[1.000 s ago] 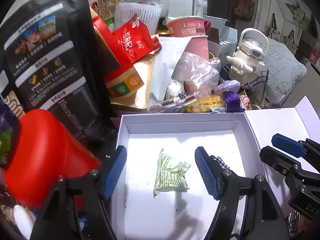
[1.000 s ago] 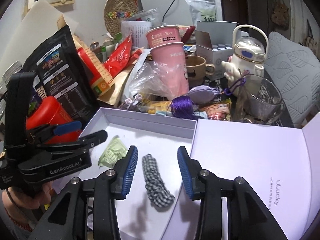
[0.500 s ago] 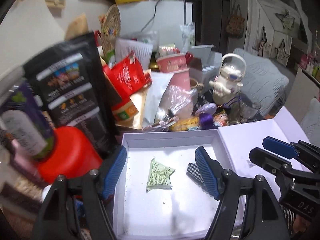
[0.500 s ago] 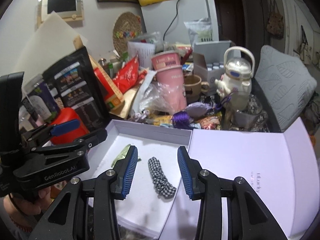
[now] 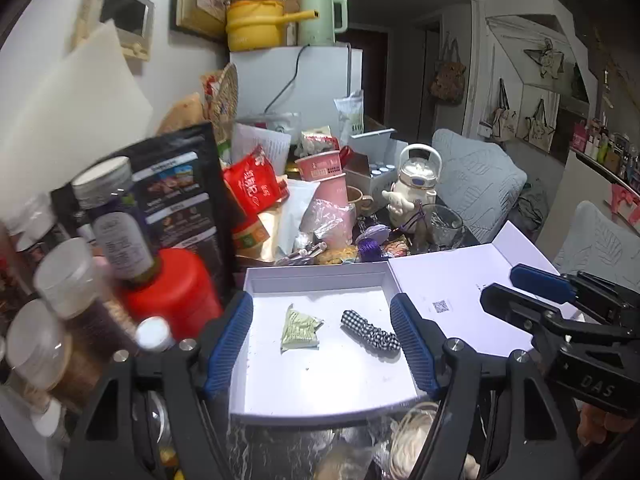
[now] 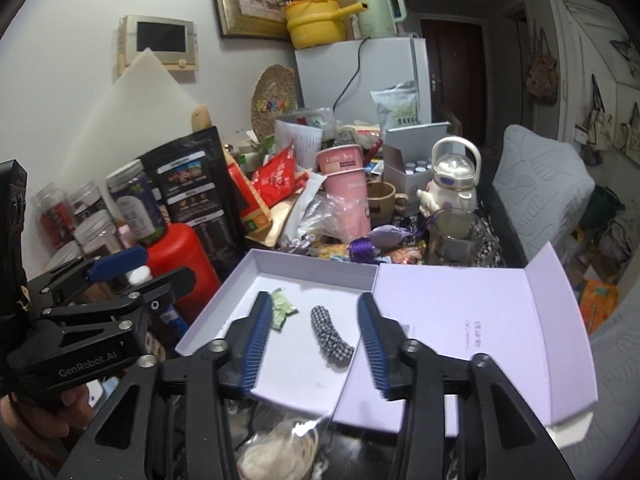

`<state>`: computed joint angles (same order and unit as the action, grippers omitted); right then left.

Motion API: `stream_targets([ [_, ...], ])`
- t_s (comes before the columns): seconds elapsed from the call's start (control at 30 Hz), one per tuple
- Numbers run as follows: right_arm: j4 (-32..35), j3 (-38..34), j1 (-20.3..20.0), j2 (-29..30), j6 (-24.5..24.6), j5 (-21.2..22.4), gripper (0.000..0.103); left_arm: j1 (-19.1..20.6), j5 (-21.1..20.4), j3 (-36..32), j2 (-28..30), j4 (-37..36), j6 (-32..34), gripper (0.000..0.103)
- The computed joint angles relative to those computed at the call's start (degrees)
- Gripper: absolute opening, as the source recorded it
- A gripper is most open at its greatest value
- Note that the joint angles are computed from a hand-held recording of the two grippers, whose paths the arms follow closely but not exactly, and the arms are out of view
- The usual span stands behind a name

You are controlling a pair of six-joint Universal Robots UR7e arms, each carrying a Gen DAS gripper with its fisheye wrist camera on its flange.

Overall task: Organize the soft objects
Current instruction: 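Withdraw both tools from the box back toward the snack pile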

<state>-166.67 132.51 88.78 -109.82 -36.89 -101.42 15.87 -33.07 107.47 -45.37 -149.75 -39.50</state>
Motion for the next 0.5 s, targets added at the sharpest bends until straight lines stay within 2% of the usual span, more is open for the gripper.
stream_targets([
  [0.1, 1.1, 1.9, 0.3, -3.7, -0.8, 0.9, 0.053, -1.8, 0.8, 1.6, -1.3, 1.9, -2.4, 0.071],
  [0.17, 2.0, 3.1, 0.4, -6.2, -1.3, 1.7, 0.058, -3.1, 1.2, 2.4, -2.4, 4.9, -5.5, 0.081],
  [0.23, 4.3, 4.0, -0.3, -9.3, -1.8, 4.4, 0.06, -4.8, 1.9, 3.8, -3.2, 5.6, -6.8, 0.093],
  [0.33, 5.9, 5.5, 0.8, -12.8, -2.4, 3.5, 0.067, -7.9, 4.4, 6.3, -4.4, 5.7, -8.4, 0.098],
  [0.43, 6.2, 7.1, 1.7, -16.2, -2.8, 2.5, 0.071, -10.0, 4.9, 7.5, -5.5, 6.8, -9.1, 0.1],
  [0.5, 7.0, 7.9, 1.6, -18.7, -2.2, 2.9, 0.078, -11.5, 5.0, 8.0, -6.2, 8.6, -10.1, 0.1],
])
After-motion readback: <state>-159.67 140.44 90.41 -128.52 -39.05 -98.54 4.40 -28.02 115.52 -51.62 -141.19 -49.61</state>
